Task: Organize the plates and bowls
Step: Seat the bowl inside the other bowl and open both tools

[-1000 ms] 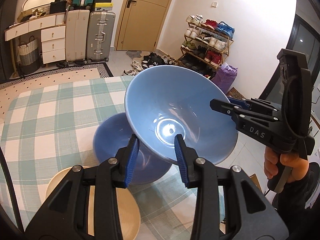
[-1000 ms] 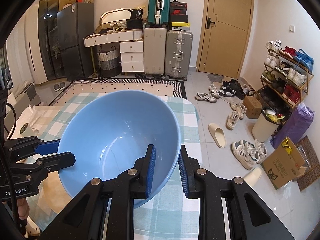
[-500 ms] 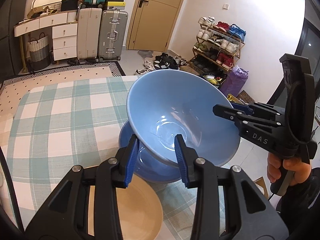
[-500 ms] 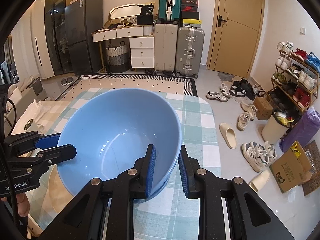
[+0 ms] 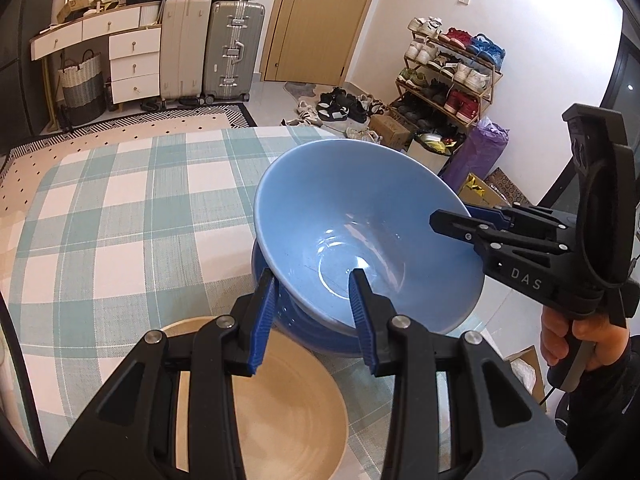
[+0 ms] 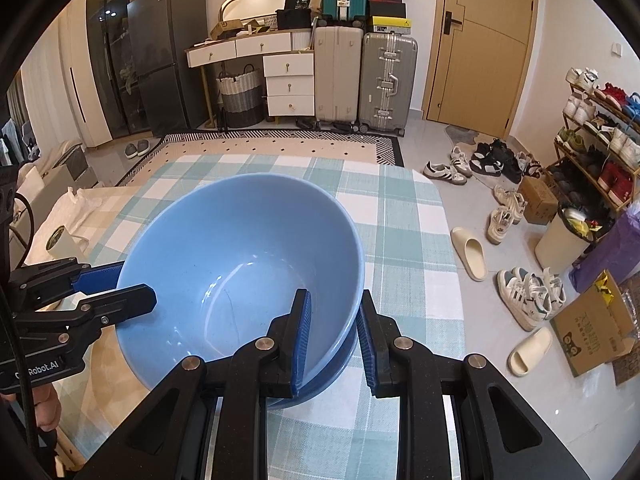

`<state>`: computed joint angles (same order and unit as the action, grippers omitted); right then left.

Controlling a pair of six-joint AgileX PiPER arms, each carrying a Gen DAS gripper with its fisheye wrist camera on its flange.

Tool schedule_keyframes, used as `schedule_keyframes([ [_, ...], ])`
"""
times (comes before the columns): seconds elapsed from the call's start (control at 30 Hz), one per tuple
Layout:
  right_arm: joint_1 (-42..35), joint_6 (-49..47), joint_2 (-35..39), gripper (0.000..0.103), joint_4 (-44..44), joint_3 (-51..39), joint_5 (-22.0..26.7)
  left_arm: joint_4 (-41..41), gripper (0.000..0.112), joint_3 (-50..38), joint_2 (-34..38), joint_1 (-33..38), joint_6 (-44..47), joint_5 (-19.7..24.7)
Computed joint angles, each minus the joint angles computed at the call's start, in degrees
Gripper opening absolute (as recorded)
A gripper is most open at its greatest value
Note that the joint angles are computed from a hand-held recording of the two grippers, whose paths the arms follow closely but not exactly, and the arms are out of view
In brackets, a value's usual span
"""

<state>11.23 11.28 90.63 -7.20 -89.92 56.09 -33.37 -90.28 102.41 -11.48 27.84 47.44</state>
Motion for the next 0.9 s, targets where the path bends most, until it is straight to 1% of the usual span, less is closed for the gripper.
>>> schedule_keyframes([
  [0.3, -0.53, -0.31, 1.13, 0.023, 0.85, 3.78, -2.46, 0.37, 0.033, -0.21, 4.14, -0.34, 0.57, -2.22],
  [0.67, -0.75, -0.30, 3.26, 0.023, 0.88, 4.43, -3.58, 1.96, 0.033, -1.43, 7.80, -1.16, 0.56, -4.76],
  [0.9, 0.29, 1.28, 3.74, 0.024, -2.23, 6.03, -4.35, 2.76, 0.033, -1.12, 9.24, -1.87, 1.01, -7.00],
])
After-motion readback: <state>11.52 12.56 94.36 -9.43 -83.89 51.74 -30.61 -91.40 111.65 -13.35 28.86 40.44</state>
